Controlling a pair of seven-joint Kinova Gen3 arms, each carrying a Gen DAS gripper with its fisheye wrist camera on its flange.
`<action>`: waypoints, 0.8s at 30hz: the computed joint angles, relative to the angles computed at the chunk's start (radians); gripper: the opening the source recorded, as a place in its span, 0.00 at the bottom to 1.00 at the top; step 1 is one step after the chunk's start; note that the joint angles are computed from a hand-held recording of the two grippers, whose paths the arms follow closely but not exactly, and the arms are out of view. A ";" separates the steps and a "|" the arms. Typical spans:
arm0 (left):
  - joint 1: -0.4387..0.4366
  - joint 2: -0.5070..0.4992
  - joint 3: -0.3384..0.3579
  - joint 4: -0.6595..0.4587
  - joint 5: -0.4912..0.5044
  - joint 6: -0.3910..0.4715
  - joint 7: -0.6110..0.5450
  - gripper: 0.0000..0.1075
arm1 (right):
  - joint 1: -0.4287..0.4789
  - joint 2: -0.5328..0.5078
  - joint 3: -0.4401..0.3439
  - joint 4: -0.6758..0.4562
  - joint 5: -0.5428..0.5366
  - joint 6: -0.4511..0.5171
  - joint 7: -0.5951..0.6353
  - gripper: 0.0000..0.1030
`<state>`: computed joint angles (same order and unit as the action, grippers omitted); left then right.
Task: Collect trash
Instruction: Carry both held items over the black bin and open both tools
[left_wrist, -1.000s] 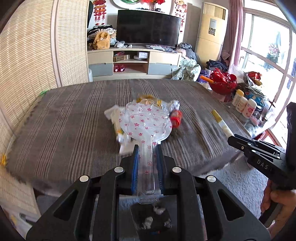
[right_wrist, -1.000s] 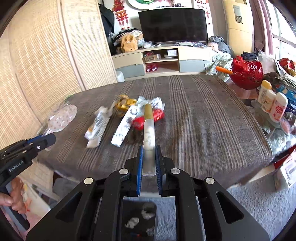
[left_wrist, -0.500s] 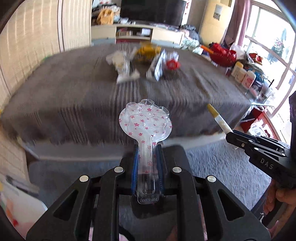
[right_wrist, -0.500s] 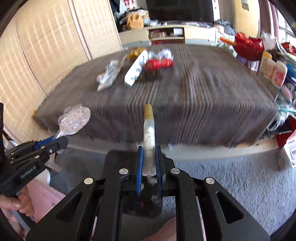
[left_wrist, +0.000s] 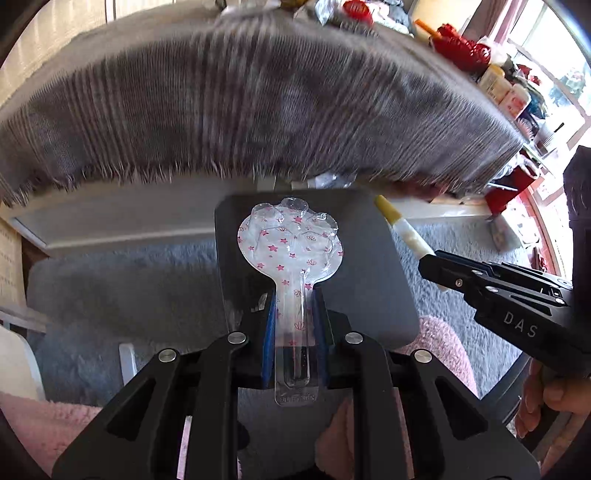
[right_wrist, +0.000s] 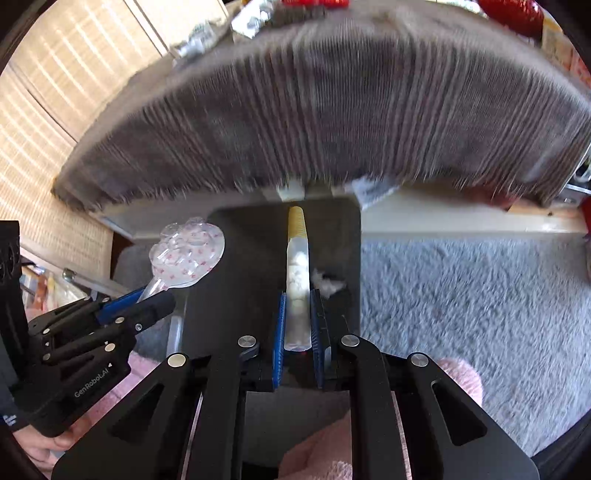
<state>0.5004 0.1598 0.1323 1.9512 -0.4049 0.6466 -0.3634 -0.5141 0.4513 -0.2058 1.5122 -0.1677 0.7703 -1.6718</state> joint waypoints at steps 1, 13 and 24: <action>-0.007 0.006 0.002 0.002 0.011 -0.006 -0.013 0.16 | -0.002 0.005 0.000 0.002 -0.001 0.002 -0.002 0.14; -0.047 0.028 -0.004 0.008 0.136 -0.046 -0.149 0.17 | -0.007 0.029 -0.003 -0.025 -0.013 0.002 -0.016 0.16; -0.012 0.026 -0.030 -0.010 0.074 -0.003 -0.088 0.47 | -0.016 0.009 0.022 -0.013 0.020 -0.028 -0.066 0.57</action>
<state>0.4885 0.1853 0.1026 1.9416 -0.3312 0.6436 -0.4519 -0.5302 0.4603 -0.1838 1.4993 -0.1473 0.7426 -1.7380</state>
